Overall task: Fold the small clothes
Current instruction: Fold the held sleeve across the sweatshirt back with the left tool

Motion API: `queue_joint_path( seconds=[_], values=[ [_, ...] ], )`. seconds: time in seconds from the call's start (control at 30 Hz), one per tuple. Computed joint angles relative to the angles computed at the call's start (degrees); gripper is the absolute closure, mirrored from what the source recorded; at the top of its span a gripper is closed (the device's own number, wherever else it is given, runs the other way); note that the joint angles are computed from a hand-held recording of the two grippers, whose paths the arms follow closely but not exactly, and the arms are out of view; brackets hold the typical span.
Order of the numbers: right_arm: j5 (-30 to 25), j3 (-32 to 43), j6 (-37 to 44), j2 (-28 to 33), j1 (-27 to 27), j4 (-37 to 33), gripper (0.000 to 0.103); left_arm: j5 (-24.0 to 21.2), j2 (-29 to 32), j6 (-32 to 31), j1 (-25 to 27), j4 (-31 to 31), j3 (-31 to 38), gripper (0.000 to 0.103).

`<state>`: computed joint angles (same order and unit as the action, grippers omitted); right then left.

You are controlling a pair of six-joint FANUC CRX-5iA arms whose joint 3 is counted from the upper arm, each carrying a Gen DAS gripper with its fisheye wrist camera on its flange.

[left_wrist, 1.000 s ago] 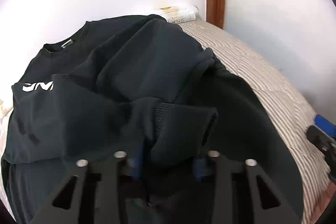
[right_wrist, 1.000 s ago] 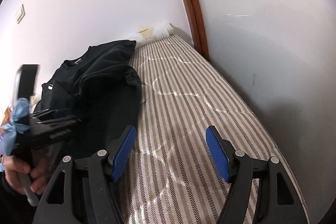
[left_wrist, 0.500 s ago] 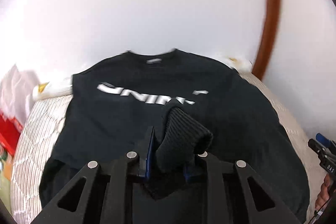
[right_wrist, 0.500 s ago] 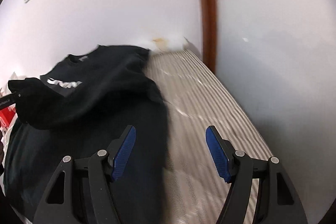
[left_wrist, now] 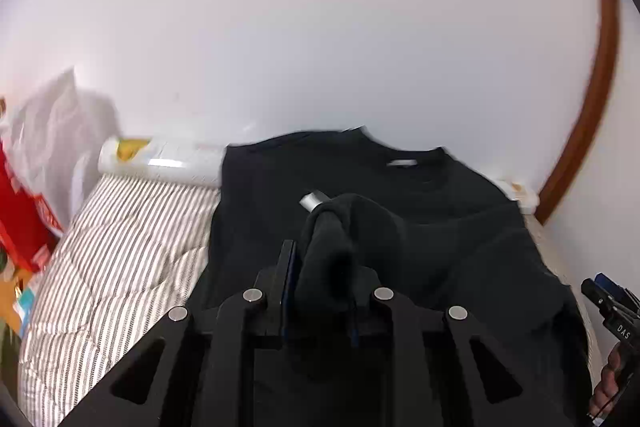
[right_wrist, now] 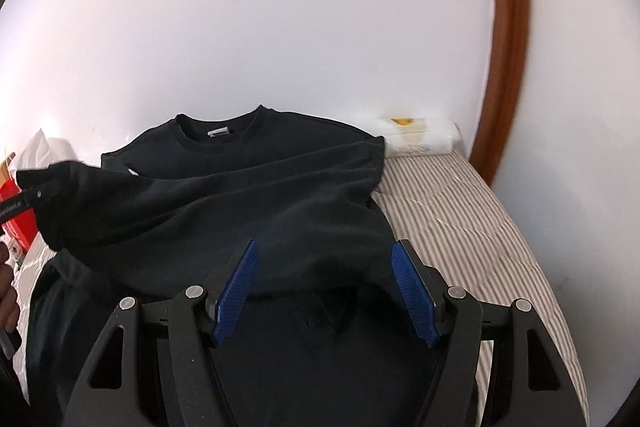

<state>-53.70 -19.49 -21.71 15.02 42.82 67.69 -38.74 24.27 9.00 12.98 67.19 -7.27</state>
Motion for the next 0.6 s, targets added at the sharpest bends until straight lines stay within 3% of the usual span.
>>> queue_joint_path(
  seconds=[0.17,0.33,0.43,0.5,0.6],
  values=[
    [1.4,3.7,2.6,4.4,-2.7,-3.4,0.034,2.7,3.8,4.0,0.8,-3.4,2.4,0.084],
    [5.2,3.3,3.4,7.0,-4.6,-6.0,0.034,0.8,7.1,7.3,1.9,-6.6,5.9,0.084],
    [6.0,2.4,2.1,7.2,-4.8,-3.7,0.034,-4.4,8.5,9.0,3.0,-7.2,7.9,0.069],
    [6.7,1.6,0.7,6.9,-5.1,-2.7,0.034,-7.6,9.2,9.0,3.5,-6.8,8.6,0.054],
    [7.5,0.7,-1.3,6.8,-5.5,-0.7,0.034,-10.3,9.5,10.3,3.7,-8.9,9.3,0.053]
  ],
)
